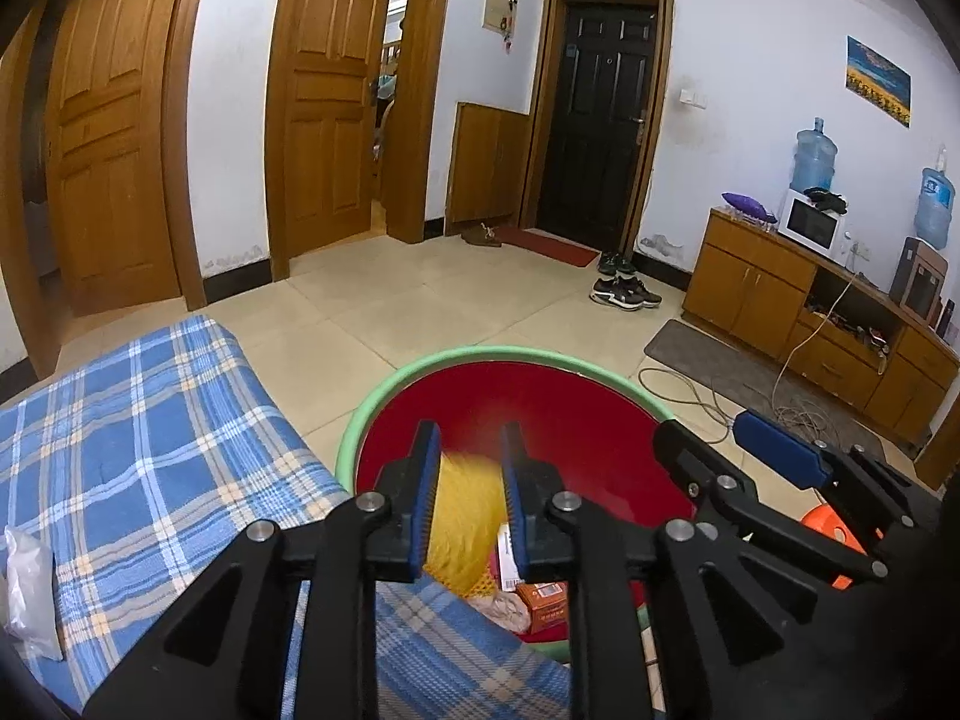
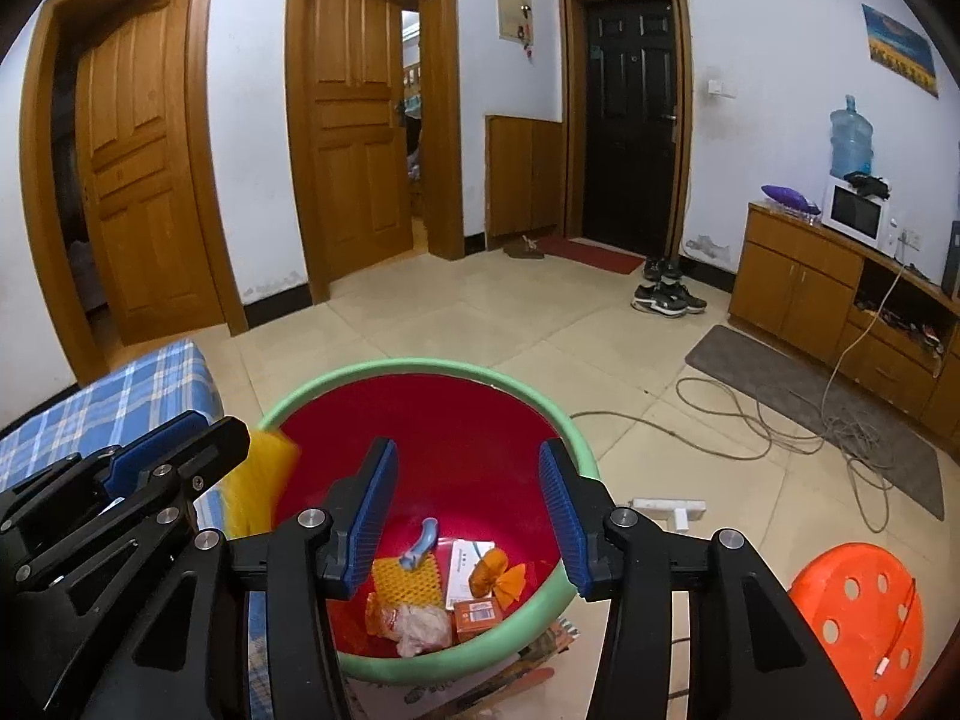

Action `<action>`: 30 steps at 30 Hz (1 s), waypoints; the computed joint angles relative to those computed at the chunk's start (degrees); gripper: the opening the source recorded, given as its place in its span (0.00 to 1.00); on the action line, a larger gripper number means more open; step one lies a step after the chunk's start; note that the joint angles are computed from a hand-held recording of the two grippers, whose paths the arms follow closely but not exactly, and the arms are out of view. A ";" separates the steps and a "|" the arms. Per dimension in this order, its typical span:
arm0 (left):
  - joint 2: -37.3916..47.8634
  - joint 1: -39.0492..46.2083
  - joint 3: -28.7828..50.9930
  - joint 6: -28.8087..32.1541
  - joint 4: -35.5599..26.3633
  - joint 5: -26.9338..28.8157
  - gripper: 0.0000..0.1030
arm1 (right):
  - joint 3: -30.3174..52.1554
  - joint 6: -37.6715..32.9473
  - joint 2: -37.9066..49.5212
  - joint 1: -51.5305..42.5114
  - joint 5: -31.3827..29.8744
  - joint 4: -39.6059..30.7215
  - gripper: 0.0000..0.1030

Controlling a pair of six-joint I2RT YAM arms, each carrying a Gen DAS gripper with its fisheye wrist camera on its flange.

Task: Collect trash
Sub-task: 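Open both tools to drop the paper and foam net into the basin, then move both tools back toward the table items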

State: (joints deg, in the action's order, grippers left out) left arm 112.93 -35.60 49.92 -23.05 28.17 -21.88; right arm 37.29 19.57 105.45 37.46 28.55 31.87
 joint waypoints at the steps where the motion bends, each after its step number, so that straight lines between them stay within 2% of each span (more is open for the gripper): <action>1: 0.05 0.06 0.20 -0.06 -0.50 0.47 0.18 | 0.35 -0.14 0.11 -0.45 -0.49 -0.25 0.48; 6: 0.01 0.58 0.62 -1.80 -2.27 1.34 0.29 | 0.56 0.86 0.28 -1.33 -1.88 -0.99 0.48; 13: -0.48 -0.57 -0.43 -1.10 -0.67 -1.26 0.29 | -0.53 0.35 -0.39 -0.60 0.26 0.60 0.48; 17: -0.91 -0.94 -0.76 -1.45 -0.59 -2.65 0.33 | -0.96 0.72 -0.46 -1.76 -2.60 1.41 0.48; 20: -3.25 -1.17 -1.64 -2.38 -3.19 -1.39 0.35 | -0.14 -0.31 -0.67 -2.32 -4.22 -1.02 0.48; 26: -11.26 -3.23 -7.16 -3.12 -6.06 -5.88 0.37 | -1.35 -1.29 -6.85 0.66 -3.25 -5.90 0.48; 30: -16.46 -4.89 -12.05 -4.78 -8.87 -10.65 0.47 | -1.07 -0.10 -8.11 3.71 -2.78 -8.52 0.49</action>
